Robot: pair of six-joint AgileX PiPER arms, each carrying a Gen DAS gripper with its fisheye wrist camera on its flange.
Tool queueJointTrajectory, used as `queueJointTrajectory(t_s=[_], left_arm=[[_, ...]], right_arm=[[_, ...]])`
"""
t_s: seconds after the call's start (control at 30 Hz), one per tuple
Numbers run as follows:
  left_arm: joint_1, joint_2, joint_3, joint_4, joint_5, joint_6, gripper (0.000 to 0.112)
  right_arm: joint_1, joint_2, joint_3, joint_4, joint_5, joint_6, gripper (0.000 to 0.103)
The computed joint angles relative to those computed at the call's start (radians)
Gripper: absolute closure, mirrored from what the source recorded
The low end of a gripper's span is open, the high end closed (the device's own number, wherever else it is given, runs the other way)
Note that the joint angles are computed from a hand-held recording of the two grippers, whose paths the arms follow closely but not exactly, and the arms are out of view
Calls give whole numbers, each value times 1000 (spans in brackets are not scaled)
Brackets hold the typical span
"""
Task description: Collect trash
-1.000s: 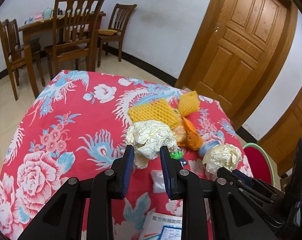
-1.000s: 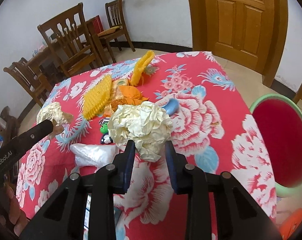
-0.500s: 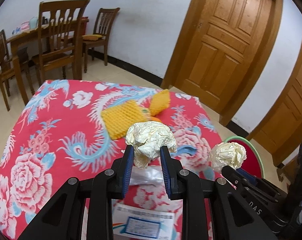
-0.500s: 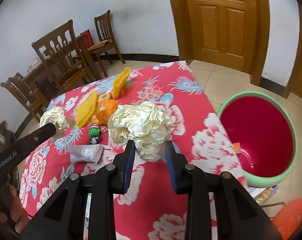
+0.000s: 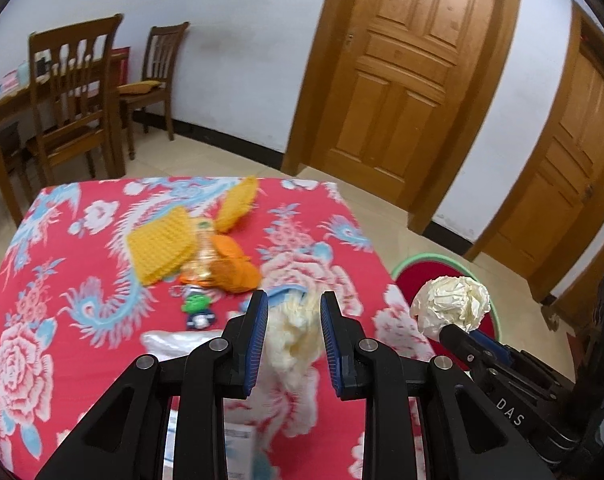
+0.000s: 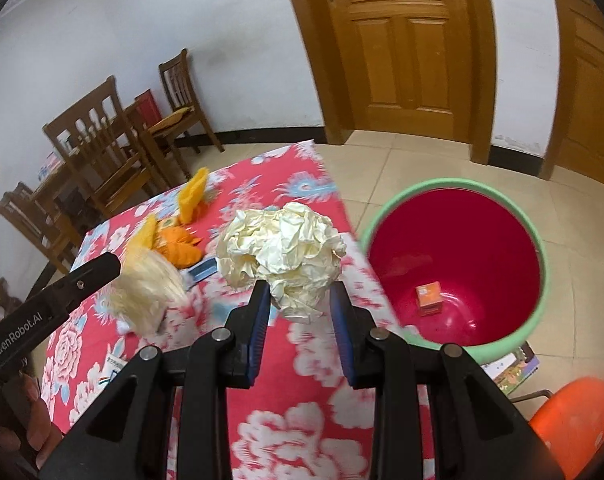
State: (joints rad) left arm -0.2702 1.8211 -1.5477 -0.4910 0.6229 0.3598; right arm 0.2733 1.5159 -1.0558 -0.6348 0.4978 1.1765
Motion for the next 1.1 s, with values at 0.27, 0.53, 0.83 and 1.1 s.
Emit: queueJointTrajectory(t_s=[0.27,0.53,0.83,1.1], left_arm=[[-72,17,-13,73,9,-53,85],[-71,26,-19,153,22,-116,70],[-70,67,-28,266,42,-212,57],[-93,127,-52,379,48,-308,53]], right_arm=[[-95,-74,98,25,-37,-14,69],[-152,-98,142,72,-73,-46,69],[-171,-111,160,85,-88,-54,69],[-185,-116,172,105,-99,-70,69]])
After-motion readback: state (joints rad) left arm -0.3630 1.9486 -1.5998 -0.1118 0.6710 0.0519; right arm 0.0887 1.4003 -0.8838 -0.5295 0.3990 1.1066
